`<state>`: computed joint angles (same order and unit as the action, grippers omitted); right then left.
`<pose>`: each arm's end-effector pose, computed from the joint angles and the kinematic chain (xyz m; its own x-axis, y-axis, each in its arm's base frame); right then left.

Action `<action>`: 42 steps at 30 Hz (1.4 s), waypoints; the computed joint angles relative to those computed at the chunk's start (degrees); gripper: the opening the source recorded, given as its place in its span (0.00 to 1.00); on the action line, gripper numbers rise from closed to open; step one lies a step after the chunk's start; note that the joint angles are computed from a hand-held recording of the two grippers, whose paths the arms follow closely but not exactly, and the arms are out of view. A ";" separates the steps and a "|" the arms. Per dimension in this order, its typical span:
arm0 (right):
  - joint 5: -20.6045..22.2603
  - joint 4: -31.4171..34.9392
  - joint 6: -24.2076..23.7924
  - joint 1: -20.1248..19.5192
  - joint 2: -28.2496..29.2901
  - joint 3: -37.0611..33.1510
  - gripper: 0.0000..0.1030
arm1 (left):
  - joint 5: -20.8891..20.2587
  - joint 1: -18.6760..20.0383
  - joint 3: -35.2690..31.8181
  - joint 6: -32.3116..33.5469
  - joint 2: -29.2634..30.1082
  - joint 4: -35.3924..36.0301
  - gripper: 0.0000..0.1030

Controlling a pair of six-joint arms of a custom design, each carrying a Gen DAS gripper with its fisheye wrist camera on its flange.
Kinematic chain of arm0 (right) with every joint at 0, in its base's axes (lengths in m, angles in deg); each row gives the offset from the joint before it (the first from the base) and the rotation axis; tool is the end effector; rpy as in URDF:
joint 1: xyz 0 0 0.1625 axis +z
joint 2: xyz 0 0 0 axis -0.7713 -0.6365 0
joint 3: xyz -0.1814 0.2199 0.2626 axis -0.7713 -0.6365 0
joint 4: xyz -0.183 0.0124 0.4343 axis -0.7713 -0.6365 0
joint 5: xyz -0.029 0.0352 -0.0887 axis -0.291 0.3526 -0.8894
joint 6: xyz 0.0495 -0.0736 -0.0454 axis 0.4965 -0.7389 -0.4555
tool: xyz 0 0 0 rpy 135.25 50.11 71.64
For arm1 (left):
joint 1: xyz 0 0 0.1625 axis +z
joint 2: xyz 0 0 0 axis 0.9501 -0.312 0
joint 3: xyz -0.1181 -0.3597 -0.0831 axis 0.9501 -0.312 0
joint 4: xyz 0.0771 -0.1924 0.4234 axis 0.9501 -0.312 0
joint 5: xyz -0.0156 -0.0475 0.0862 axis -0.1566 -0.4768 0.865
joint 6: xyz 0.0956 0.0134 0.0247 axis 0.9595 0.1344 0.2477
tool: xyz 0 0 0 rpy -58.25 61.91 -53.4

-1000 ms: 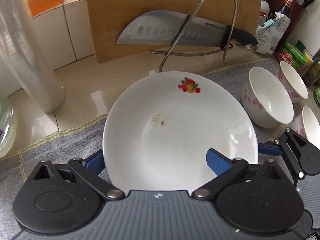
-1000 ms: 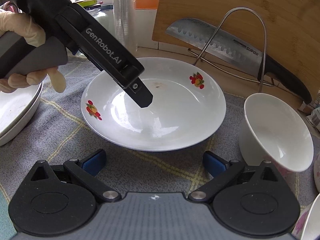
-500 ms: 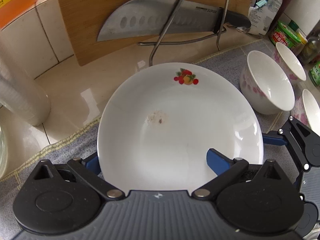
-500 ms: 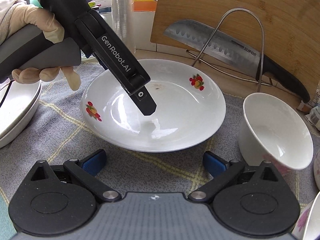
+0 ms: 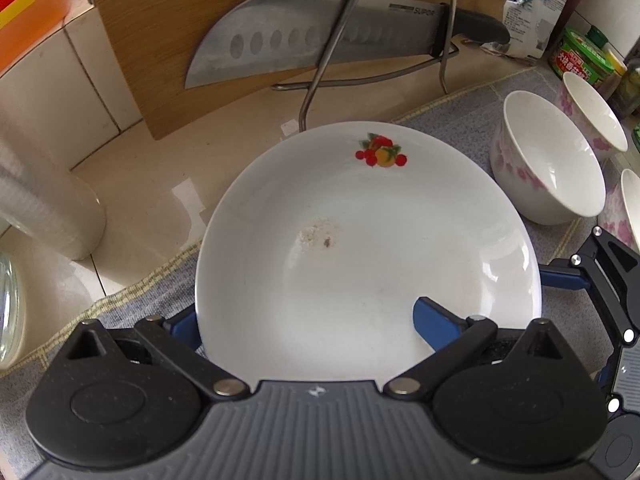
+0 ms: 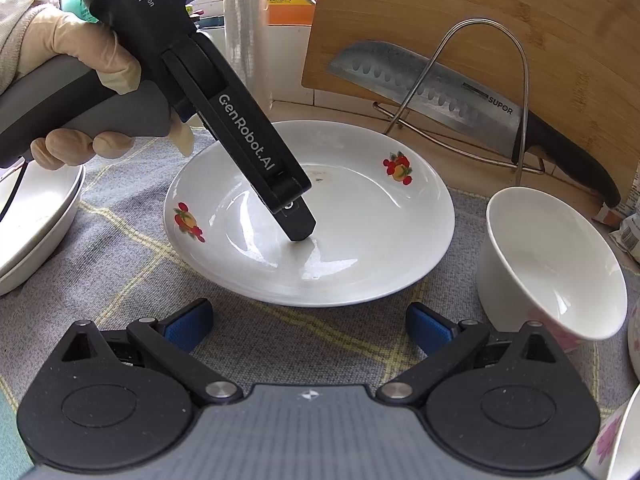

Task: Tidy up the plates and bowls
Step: 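Lift the plate with the left gripper and carry it toward the plate stack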

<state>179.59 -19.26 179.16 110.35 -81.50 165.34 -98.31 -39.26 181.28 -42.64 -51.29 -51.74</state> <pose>-0.0152 -0.2757 0.2650 -0.7003 -0.1484 0.6983 -0.5401 0.7498 -0.3823 -0.4055 -0.4600 -0.1073 -0.4576 0.8110 -0.3646 0.7711 0.5661 0.2915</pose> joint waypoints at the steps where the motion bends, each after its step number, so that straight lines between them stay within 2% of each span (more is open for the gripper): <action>1: 0.00 -0.11 0.03 0.04 0.20 -0.10 1.00 | -0.10 0.11 -0.18 0.27 0.09 0.08 0.99; 8: 1.66 -0.98 1.31 1.60 1.68 -0.73 1.00 | -1.61 1.31 -1.50 2.37 0.64 -0.15 0.99; 18: 1.89 -1.81 2.30 1.86 2.38 -1.34 1.00 | -4.77 3.06 -4.74 5.16 1.68 1.76 0.99; 27: 3.31 -3.53 0.89 3.69 2.91 -1.34 1.00 | -5.15 4.02 -8.89 6.93 3.90 5.71 0.99; 32: 2.05 -3.92 0.17 3.16 2.66 -0.94 1.00 | -5.27 3.93 -9.89 7.84 4.50 7.24 0.98; 39: 4.58 -5.41 3.63 4.94 3.90 -0.84 1.00 | -5.50 3.76 -10.92 9.21 5.33 8.20 0.97; 42: 5.30 -6.71 3.05 5.68 3.13 0.11 1.00 | -5.71 3.67 -11.14 9.91 5.48 8.29 0.94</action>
